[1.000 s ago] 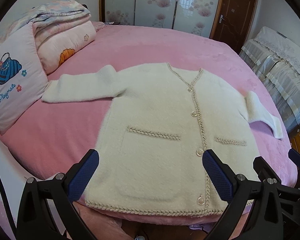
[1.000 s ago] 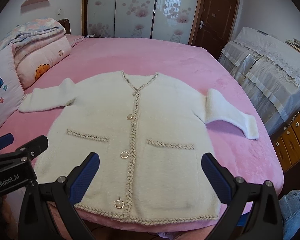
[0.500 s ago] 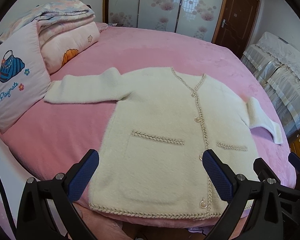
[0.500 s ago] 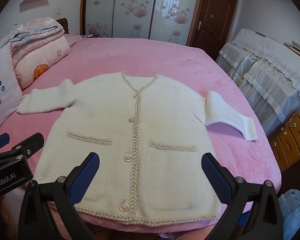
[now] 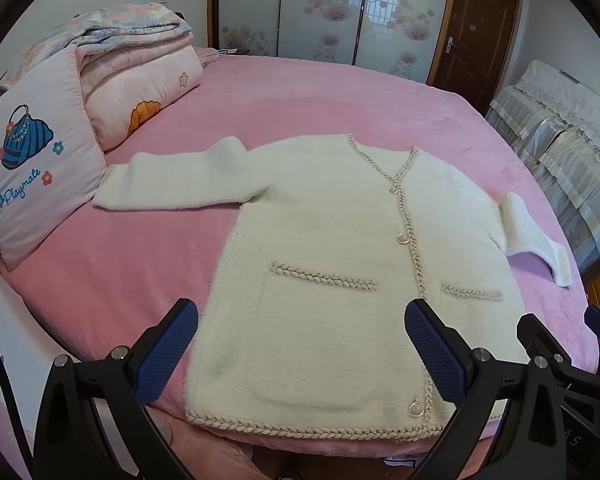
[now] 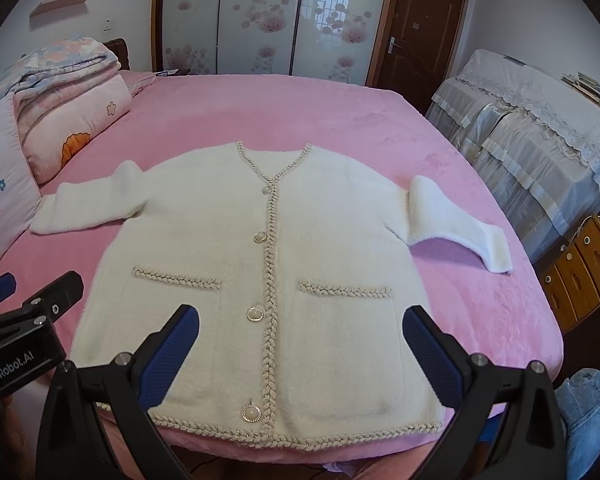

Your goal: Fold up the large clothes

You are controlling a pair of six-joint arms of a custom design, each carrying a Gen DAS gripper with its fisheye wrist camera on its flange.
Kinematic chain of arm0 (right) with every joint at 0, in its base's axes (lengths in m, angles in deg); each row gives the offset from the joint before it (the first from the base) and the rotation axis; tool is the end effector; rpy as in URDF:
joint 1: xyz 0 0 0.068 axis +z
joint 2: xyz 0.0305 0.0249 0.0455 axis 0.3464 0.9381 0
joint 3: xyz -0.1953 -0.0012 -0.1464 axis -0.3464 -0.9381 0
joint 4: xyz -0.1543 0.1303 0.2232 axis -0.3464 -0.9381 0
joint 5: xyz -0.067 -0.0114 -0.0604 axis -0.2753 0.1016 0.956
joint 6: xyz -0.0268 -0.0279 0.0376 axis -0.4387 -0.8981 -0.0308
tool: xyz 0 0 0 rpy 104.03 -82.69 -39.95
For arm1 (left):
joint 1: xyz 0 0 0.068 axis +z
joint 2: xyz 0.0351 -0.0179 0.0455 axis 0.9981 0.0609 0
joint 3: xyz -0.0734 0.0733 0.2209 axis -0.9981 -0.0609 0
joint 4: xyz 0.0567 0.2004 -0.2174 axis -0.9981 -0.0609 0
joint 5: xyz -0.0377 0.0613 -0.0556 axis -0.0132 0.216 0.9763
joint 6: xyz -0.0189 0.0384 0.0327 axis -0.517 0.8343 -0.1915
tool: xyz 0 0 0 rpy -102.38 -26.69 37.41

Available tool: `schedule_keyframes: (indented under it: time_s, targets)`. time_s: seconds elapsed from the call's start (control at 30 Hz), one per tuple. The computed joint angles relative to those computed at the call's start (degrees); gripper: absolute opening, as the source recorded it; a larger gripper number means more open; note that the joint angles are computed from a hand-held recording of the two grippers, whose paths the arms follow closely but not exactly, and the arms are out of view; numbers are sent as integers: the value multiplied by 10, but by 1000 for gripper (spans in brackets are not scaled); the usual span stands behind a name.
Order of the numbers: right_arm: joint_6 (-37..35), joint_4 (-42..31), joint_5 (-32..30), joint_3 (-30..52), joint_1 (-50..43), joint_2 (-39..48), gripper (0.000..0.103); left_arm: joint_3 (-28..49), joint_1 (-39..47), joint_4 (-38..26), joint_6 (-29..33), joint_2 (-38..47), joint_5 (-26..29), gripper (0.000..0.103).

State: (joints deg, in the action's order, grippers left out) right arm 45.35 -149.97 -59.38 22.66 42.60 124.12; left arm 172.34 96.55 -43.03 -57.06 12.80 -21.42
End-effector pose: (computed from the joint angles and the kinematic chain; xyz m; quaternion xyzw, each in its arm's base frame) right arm 0.3014 0.1078 0.4022 0.0566 0.9308 -0.0772 0.3529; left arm 0.3180 0.0524 0.3962 -0.0656 0.9391 -0.0230 0.3365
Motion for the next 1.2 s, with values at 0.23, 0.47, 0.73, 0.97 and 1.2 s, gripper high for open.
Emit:
schedule_keyframes:
  time_s: [0.23, 0.47, 0.73, 0.97, 1.2]
  targets:
    - [2, 2, -1, -7, -2, -6, 102, -2, 3, 3, 3, 1, -2, 102]
    - [5, 2, 1, -9, -2, -9, 102, 1, 4, 1, 4, 2, 0, 102]
    - [7, 1, 0, -9, -3, -10, 102, 1, 3, 1, 4, 2, -1, 102]
    - [10, -2, -1, -4, -3, -9, 102, 0, 3, -2, 6, 0, -1, 102]
    - [13, -2, -4, -4, -3, -9, 102, -2, 1, -3, 6, 0, -2, 102]
